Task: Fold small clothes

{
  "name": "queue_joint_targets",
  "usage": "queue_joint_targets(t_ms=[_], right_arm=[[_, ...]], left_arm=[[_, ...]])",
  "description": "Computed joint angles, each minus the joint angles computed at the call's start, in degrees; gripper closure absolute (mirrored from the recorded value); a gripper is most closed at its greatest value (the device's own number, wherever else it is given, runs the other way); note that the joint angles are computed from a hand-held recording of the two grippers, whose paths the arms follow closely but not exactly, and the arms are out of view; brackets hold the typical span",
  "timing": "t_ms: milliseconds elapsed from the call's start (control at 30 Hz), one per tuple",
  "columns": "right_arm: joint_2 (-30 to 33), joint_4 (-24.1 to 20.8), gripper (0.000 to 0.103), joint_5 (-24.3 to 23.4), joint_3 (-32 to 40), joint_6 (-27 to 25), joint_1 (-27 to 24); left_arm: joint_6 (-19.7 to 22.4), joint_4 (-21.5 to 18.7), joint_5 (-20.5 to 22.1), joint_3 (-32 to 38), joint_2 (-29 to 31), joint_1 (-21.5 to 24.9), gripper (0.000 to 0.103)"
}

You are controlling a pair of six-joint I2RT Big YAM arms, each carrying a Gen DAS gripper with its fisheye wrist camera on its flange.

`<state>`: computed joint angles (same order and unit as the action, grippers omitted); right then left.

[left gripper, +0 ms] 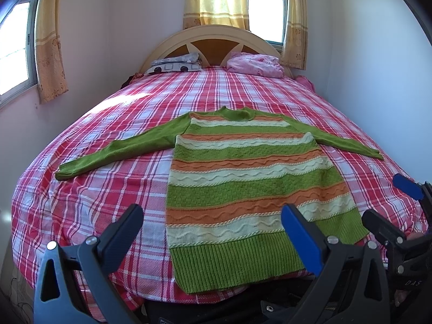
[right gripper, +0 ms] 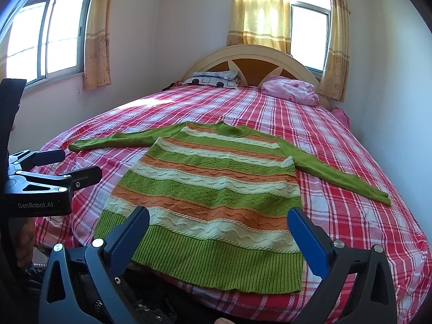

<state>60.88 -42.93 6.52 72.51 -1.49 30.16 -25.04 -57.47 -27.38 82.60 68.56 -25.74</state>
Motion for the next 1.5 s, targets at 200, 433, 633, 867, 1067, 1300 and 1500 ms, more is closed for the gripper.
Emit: queue_joint_targets(t_ms=[200, 433, 633, 867, 1067, 1300, 1500], right_arm=[[1.62, -0.49, 0.001, -6.56, 0.67, 1.24, -3.92], [5.27, 0.10, 0.001, -11.80, 1.14, 4.09, -9.90], [10.72, -1.70, 0.001, -14.28, 4.11, 5.07, -15.40], [17.69, -3.40, 0.001, -16.04, 9.68, 8.54, -23.13], [23.46, -5.11, 0.001, -15.95, 15.16, 9.67, -27.57], [29.50, -5.65, 0.001, -15.56, 20.96, 12.00, -31.37], [34.32, -5.18, 0.003, -16.14, 25.92, 15.53, -35.44]], left_arm=[[1.69, 0.54, 2.33, 0.35, 0.61, 1.39, 0.000], [4.72, 1.67, 5.05, 0.82, 3.02, 4.57, 0.000], [7.52, 2.18, 6.42, 4.17, 7.71, 7.37, 0.000], [11.84, 4.32, 5.29, 10.87, 15.10, 9.99, 0.000], [11.93, 5.72, 5.42, 16.43, 21.26, 11.19, 0.000], [11.59, 5.66, 5.82, 22.95, 28.51, 11.35, 0.000], [13.39, 6.06, 4.87, 28.06, 33.64, 10.83, 0.000]])
